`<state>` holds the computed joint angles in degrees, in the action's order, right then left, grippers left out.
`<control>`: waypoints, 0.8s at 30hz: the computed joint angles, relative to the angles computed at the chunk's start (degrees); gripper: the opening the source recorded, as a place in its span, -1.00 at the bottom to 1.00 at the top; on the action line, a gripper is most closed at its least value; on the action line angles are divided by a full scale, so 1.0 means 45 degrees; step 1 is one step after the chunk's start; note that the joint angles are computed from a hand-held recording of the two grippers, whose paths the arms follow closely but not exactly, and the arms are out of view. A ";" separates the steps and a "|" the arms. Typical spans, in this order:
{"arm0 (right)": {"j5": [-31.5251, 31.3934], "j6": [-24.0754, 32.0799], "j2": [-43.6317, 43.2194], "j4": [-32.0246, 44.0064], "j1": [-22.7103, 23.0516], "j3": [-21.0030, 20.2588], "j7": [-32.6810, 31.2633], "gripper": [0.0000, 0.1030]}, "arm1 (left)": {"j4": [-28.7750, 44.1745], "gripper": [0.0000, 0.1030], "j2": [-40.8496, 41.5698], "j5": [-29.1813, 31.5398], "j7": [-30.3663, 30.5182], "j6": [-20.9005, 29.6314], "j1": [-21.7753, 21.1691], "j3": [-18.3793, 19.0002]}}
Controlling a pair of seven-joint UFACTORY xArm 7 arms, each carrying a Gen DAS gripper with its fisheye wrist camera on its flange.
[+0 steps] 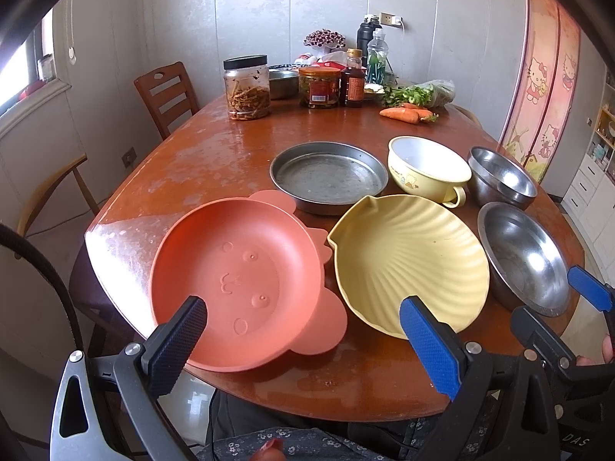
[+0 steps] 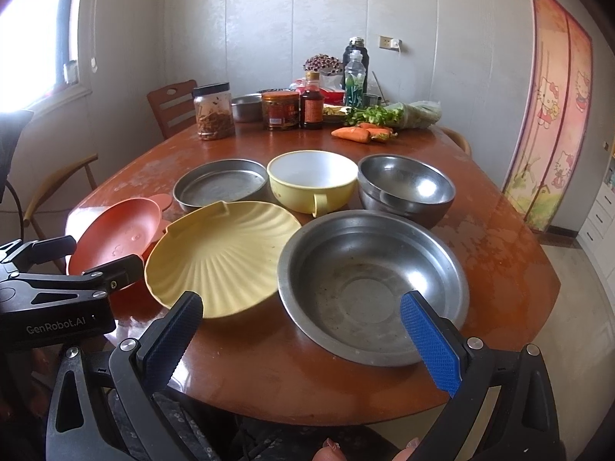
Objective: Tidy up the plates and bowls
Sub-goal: 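Grasp the rim of the orange pig-shaped plate with the left tool and lift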
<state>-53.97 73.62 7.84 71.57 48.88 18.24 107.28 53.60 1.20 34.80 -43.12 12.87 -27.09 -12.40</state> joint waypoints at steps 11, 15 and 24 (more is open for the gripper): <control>-0.0551 -0.0849 0.1001 0.1245 0.0118 -0.0434 -0.1274 1.00 | -0.0514 0.97 -0.0320 -0.0773 0.0163 -0.0417 0.0811 0.0329; -0.0697 -0.1601 0.1535 0.1949 0.0130 -0.0782 -0.2044 1.00 | -0.0536 0.97 -0.0279 -0.0770 -0.0047 -0.0328 0.1180 0.0457; -0.0152 -0.3709 0.2916 0.3680 0.0023 -0.1569 -0.4377 1.00 | -0.0327 0.97 0.0221 -0.2683 0.1526 -0.0146 0.1639 0.0788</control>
<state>-54.65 56.93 20.97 88.13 48.98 11.18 87.58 52.13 2.19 22.72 -36.25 12.22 -19.72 -8.85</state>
